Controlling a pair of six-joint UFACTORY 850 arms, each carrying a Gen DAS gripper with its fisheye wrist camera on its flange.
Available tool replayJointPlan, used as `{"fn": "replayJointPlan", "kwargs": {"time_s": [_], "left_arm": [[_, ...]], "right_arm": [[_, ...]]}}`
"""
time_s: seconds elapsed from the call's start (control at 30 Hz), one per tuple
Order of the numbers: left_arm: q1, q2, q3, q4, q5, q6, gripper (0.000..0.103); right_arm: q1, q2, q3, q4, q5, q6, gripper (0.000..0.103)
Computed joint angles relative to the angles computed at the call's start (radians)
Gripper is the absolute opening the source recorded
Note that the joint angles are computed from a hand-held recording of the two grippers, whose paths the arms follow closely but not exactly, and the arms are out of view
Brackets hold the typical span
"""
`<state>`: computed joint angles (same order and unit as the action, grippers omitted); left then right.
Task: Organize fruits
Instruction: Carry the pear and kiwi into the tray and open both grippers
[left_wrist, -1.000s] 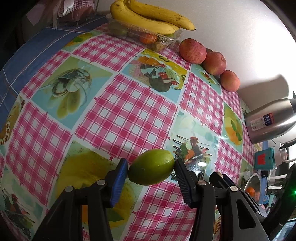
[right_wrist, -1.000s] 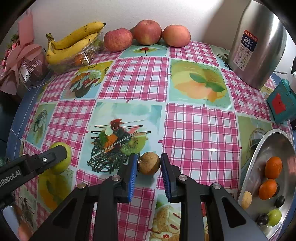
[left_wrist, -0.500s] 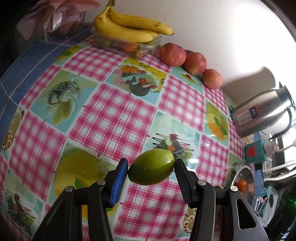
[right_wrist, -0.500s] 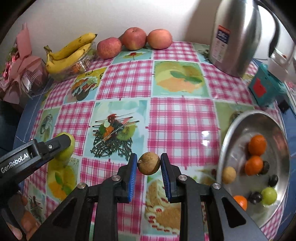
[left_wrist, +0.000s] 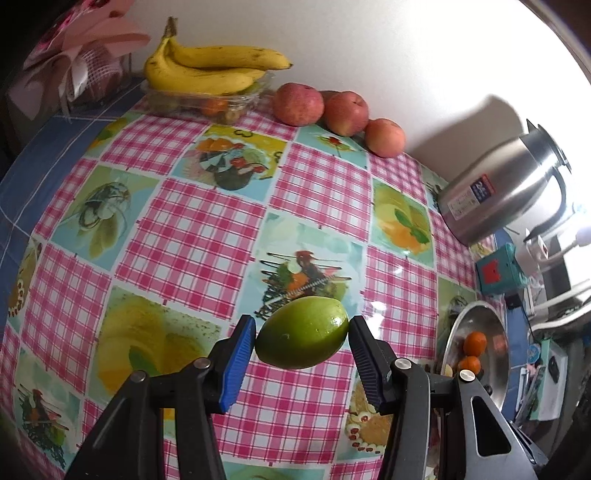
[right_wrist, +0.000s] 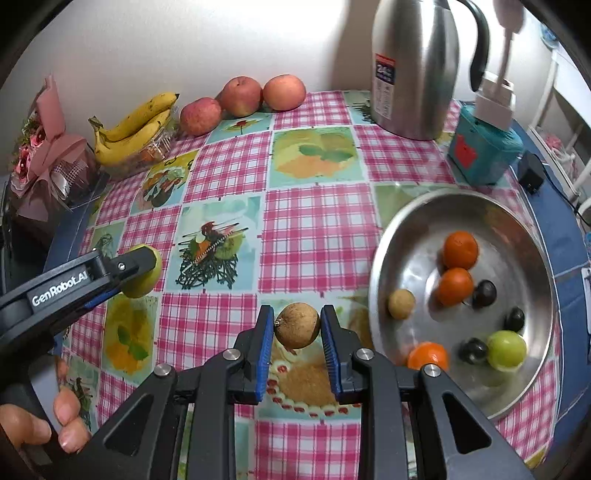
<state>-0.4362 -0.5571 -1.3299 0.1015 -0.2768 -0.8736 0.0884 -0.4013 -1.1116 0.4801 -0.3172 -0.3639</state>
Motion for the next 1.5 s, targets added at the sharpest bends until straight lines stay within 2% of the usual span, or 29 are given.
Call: {"fn": "replayJointPlan", "kwargs": {"time_s": [0.2,0.4,0.53,0.67,1.03,1.2,1.5], "left_arm": [[-0.023,-0.019,-0.03,0.011,-0.023,0.008,0.055],[-0.043,-0.048,-0.065,-0.03,-0.046,0.058,0.055],[-0.056,-0.063,-0.083,-0.079,-0.05,0.111,0.055],[-0.079,-0.078,-0.109,-0.062,-0.055,0.12,0.055],[-0.156,-0.141,-0.206,-0.138,-0.062,0.296,0.055],[-0.181,-0.166,-0.242,-0.199,-0.048,0.392,0.055],[-0.212,-0.224,-0.311,-0.18,-0.036,0.431,0.055]], "right_arm": [[-0.024,0.028,0.031,0.079,0.0,-0.08,0.027],[-0.041,0.02,0.022,0.055,-0.008,-0.064,0.027],[-0.063,0.008,0.014,0.011,-0.013,-0.021,0.027],[-0.097,0.0,0.012,-0.101,-0.006,0.108,0.027],[-0.212,-0.009,0.011,-0.143,-0.002,0.231,0.027],[-0.257,-0.006,0.015,-0.092,0.008,0.203,0.027],[-0.292,-0.011,0.014,-0.04,0.011,0.15,0.027]]}}
